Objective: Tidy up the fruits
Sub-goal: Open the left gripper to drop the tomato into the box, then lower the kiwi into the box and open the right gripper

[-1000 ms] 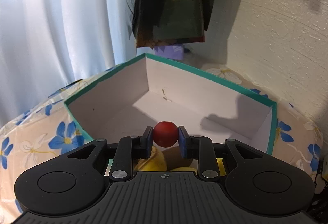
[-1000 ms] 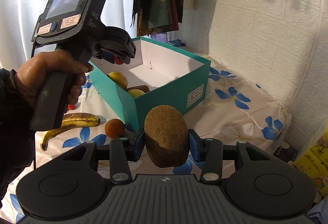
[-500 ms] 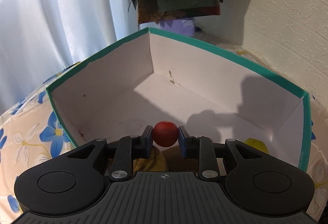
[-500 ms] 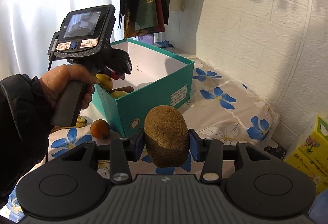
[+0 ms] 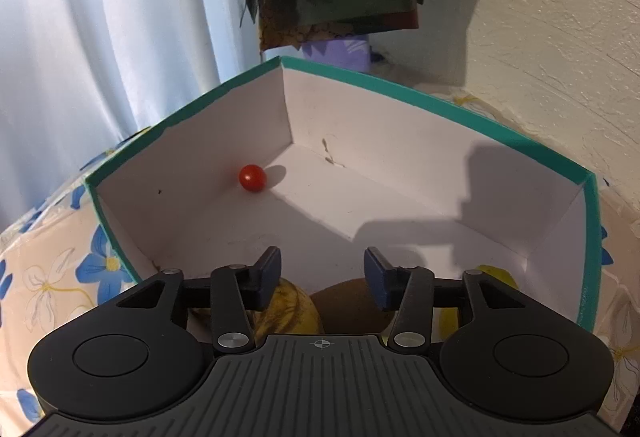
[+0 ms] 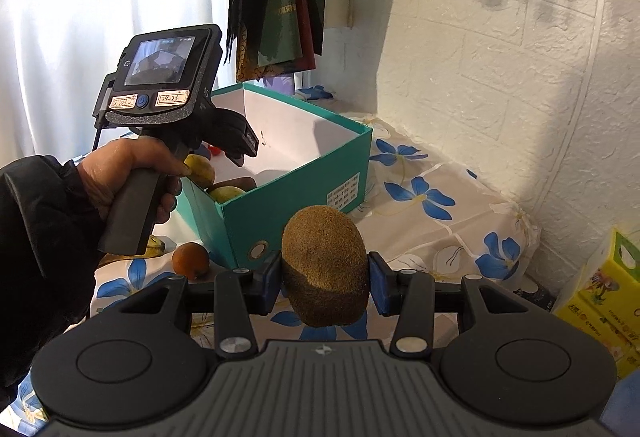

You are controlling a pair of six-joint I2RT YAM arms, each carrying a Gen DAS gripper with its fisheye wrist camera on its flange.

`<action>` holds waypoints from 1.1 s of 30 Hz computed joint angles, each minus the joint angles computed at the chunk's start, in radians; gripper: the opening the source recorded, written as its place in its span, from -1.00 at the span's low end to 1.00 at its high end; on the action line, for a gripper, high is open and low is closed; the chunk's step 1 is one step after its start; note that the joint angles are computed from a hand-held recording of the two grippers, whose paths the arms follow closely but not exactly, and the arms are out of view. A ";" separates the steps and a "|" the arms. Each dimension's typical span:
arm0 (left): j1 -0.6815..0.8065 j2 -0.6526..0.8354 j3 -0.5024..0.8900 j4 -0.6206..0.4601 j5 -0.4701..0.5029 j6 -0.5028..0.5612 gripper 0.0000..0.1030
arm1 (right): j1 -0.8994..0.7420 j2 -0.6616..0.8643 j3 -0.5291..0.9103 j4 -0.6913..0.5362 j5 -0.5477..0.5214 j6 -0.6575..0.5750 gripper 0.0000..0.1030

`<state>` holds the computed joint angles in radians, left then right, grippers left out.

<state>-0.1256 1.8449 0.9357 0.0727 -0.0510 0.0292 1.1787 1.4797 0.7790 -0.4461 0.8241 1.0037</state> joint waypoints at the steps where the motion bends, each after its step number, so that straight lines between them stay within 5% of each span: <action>1: -0.003 -0.015 -0.017 0.009 0.000 0.007 0.16 | -0.001 -0.001 0.000 0.000 0.000 -0.001 -0.15; 2: -0.010 -0.036 -0.041 0.024 -0.015 0.007 0.42 | -0.003 -0.002 0.002 -0.001 0.000 -0.003 -0.15; 4: -0.011 -0.089 -0.100 0.060 -0.021 -0.001 0.59 | -0.004 -0.004 0.004 0.001 0.007 -0.005 -0.15; 11: 0.000 -0.363 -0.304 0.083 -0.075 -0.004 0.65 | -0.018 -0.009 0.006 0.031 0.020 -0.042 -0.15; 15: 0.085 -0.559 -0.388 -0.007 0.042 0.002 0.68 | -0.046 -0.003 0.012 0.099 0.019 -0.121 -0.15; 20: 0.190 -0.786 -0.504 -0.093 0.061 0.062 0.79 | -0.116 0.026 0.023 0.229 -0.016 -0.262 -0.14; 33: 0.514 -0.899 -0.547 -0.284 0.163 0.153 0.78 | -0.269 0.271 0.178 0.504 -0.173 -0.530 -0.14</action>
<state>0.3881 0.9457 0.3885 -0.2110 0.1117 0.1819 0.9098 1.7512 0.9565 0.0582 0.6511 0.4734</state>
